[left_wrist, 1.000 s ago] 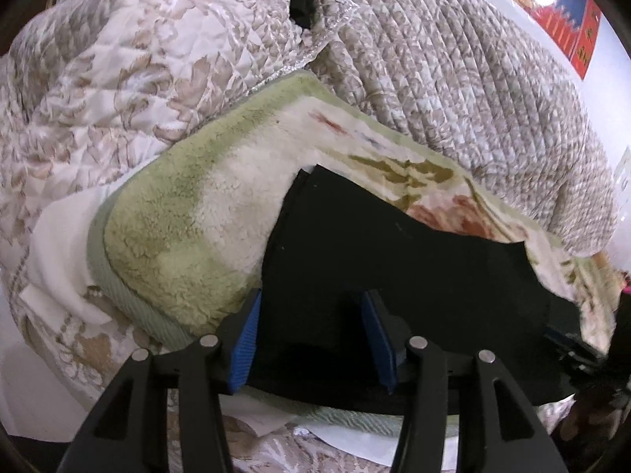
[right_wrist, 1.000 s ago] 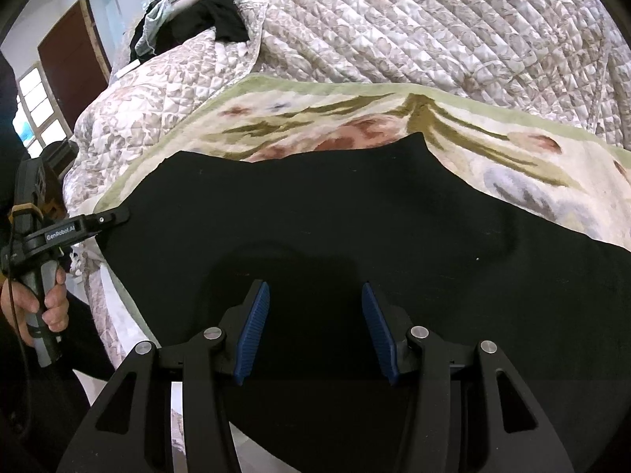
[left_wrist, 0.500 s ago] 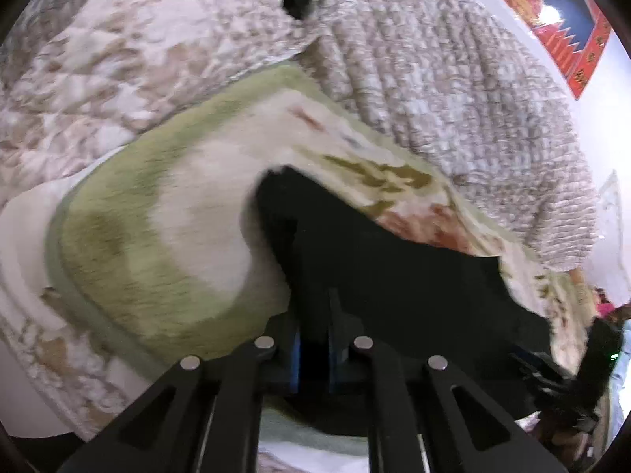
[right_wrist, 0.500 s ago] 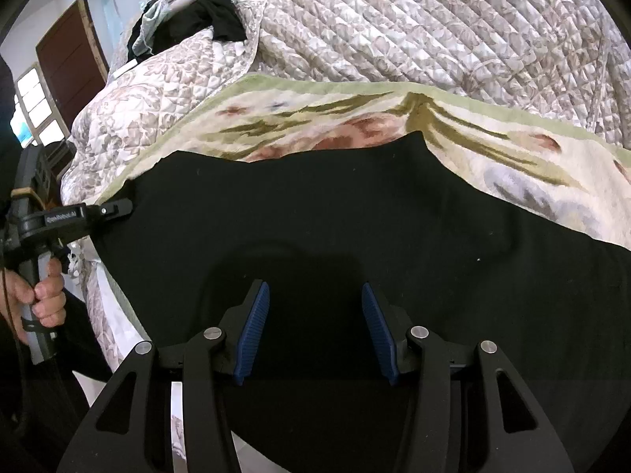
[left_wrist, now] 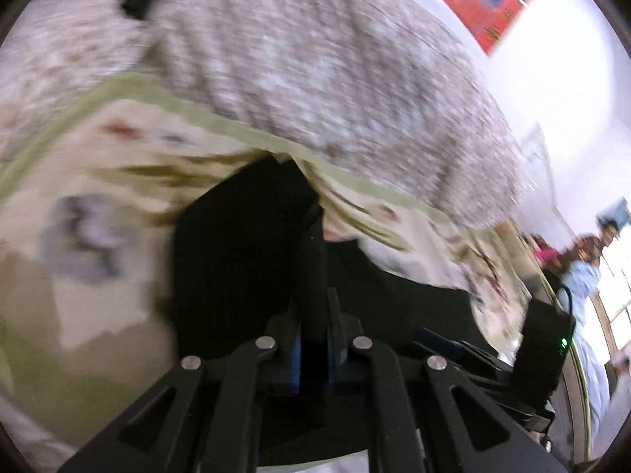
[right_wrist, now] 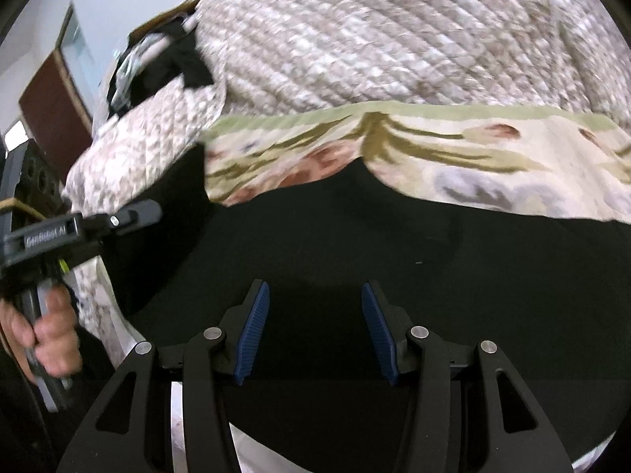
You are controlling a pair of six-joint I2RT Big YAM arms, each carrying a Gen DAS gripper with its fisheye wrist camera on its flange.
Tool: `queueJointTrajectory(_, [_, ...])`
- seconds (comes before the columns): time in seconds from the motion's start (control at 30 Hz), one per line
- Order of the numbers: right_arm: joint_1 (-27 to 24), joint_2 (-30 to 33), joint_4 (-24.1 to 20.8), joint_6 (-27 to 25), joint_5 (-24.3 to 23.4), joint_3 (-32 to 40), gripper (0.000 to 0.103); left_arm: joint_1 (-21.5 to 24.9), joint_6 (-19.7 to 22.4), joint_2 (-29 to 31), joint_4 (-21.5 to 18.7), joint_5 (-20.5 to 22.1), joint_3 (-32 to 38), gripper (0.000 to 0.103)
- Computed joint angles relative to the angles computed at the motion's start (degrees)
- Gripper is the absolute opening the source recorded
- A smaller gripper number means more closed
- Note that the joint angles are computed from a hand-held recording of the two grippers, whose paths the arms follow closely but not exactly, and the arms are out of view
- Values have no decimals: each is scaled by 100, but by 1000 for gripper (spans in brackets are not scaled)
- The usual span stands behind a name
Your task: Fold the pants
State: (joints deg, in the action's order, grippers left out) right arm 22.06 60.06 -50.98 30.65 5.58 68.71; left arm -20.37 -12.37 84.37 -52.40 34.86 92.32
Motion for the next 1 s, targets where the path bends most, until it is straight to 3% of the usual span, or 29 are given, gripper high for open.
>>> queueJointTrajectory(0.17, [-385, -279, -156, 507, 13, -159, 50, -782, 210, 191, -135, 193, 127, 10])
queueJointTrajectory(0.3, [-647, -429, -207, 795, -139, -261, 50, -1132, 429, 517, -627, 154, 243, 11])
queueJointTrajectory(0.37, [-710, -473, -200, 861, -167, -284, 50, -1123, 416, 553, -832, 345, 266, 13])
queueJointTrajectory(0.57, [-814, -463, -89, 955, -462, -328, 50, -744, 533, 235, -668, 873, 212, 25])
queueJointTrajectory(0.7, [-723, -353, 19, 893, -715, -324, 50, -369, 652, 173, -488, 333, 324, 31])
queueJointTrajectory(0.77, [-658, -253, -6, 823, -745, -286, 50, -232, 724, 155, -381, -352, 267, 32])
queueJointTrajectory(0.83, [-619, -136, -76, 821, -802, -262, 50, -137, 740, 196, -340, -738, 200, 32])
queueJointTrajectory(1.0, [-622, -69, 36, 864, -850, -301, 49, -40, 652, 280, -409, -1033, 27, 32])
